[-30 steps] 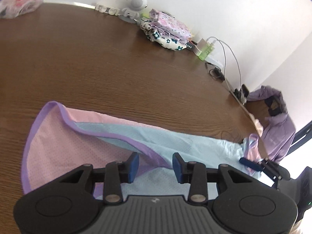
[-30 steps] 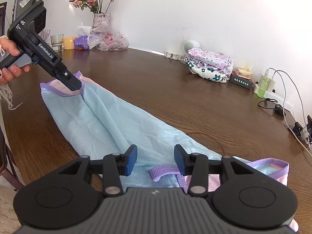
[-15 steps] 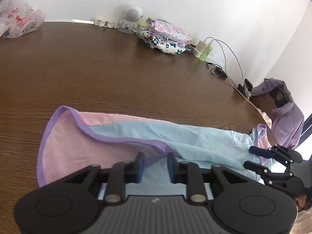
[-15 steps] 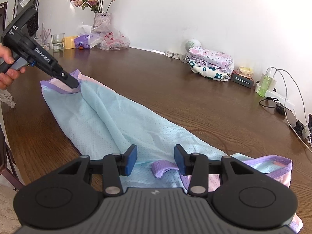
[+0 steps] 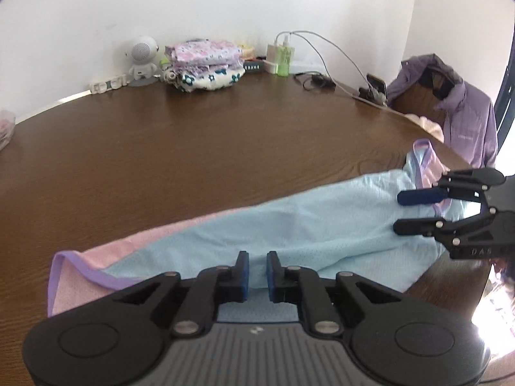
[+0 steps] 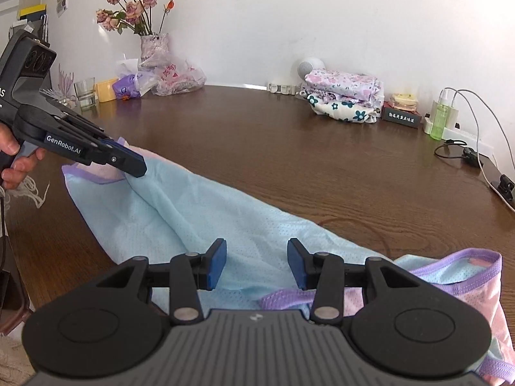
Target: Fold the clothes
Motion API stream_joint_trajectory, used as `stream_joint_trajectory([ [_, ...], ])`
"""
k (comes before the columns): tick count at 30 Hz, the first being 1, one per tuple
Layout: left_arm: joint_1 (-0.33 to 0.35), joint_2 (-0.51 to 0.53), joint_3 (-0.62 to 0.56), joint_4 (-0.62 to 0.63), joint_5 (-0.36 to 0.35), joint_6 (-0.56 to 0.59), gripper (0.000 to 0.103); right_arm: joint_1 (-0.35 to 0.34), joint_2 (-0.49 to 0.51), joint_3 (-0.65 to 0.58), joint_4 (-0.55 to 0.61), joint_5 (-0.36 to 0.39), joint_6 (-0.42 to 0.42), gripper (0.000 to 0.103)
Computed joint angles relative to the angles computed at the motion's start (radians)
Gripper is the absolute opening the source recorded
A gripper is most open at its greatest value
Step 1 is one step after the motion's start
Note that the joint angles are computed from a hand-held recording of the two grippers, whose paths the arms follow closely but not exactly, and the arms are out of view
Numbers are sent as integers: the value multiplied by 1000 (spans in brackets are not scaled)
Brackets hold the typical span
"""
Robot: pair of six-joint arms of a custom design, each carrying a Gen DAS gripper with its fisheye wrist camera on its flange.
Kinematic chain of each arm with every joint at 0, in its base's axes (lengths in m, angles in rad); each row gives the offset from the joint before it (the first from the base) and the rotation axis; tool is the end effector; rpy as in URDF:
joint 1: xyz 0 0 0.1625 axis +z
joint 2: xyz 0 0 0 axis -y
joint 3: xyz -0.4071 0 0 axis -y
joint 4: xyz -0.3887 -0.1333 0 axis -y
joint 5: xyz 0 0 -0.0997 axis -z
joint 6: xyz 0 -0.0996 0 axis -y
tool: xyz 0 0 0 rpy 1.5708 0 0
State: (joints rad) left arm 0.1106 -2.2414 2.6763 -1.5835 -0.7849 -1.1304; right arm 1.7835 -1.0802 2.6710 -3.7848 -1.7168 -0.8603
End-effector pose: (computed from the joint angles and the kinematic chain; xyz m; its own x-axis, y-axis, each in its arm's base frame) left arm -0.1381 -0.2204 0.2126 -0.7305 0.2220 -0.6458 0.5766 0.7073 -0.4091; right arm 0.1842 -0.2902 0.1111 -0.5125 -0.6838 0.5195 -0.8585 0.4223 -0.2911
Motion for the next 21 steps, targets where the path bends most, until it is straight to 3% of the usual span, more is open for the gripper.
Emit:
stream_joint_trajectory([
  [5, -83, -34, 2, 140, -9, -94, 13, -34, 12, 24, -47, 36, -2, 43],
  [7, -123, -31, 5, 145, 21, -87, 20, -30, 20, 28, -80, 40, -4, 43],
  [13, -95, 57, 25, 15, 21, 8, 22, -26, 31, 64, -186, 44, 0, 42],
  [15, -85, 73, 29, 4, 14, 5, 22, -42, 31, 74, -194, 40, 3, 33],
  [17, -87, 72, 28, 9, 17, -16, 22, -68, 23, 81, -178, 45, 6, 31],
  [19, -91, 72, 25, -5, 28, -15, 22, -114, -56, 99, -106, 118, 19, 31],
  [21, -82, 104, 17, -81, 41, 41, 23, -175, -207, 114, 6, 217, 26, 33],
])
